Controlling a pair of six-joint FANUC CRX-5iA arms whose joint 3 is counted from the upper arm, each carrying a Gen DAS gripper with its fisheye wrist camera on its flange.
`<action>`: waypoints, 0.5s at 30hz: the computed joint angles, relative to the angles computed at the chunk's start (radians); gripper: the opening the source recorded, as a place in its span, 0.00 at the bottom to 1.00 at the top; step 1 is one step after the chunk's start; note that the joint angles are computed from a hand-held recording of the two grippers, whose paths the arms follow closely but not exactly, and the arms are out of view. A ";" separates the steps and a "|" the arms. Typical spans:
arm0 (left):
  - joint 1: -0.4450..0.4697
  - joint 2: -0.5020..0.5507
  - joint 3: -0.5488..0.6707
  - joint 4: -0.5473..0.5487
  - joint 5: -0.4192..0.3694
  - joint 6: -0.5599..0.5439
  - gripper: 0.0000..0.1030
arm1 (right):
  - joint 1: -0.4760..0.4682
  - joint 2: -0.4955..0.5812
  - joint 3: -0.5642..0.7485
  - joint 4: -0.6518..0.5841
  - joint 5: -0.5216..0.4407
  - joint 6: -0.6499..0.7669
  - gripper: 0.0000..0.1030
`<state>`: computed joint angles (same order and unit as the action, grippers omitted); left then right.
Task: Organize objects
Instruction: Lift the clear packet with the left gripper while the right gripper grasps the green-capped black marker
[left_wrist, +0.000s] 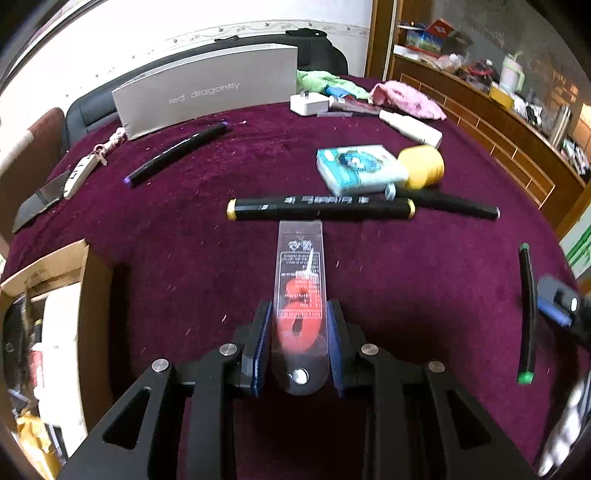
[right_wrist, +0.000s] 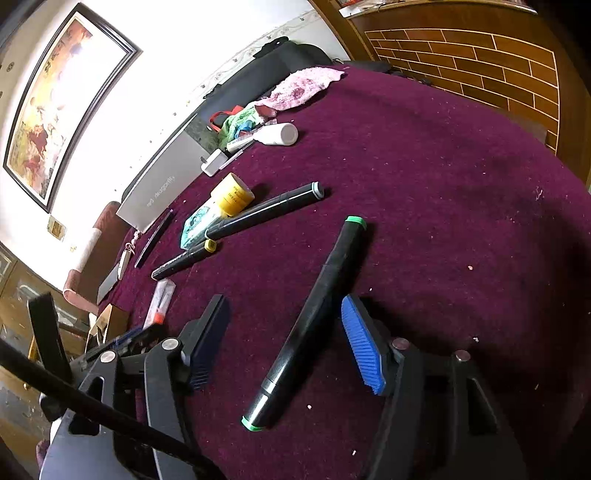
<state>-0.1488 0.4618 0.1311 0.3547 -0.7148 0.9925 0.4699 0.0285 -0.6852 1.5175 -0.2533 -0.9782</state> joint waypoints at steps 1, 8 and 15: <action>-0.006 0.010 0.014 -0.014 -0.003 0.009 0.31 | 0.001 0.002 0.002 -0.003 -0.002 0.004 0.61; -0.031 0.037 0.032 -0.028 0.070 0.003 0.44 | 0.000 0.005 0.005 0.003 -0.001 0.011 0.65; 0.021 -0.100 -0.201 0.315 0.107 -0.312 0.22 | 0.006 0.006 0.006 0.001 -0.008 0.019 0.67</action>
<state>-0.1279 0.3619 -0.0703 0.6695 -0.6079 0.6800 0.4756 0.0346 -0.6789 1.5184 -0.2613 -0.9588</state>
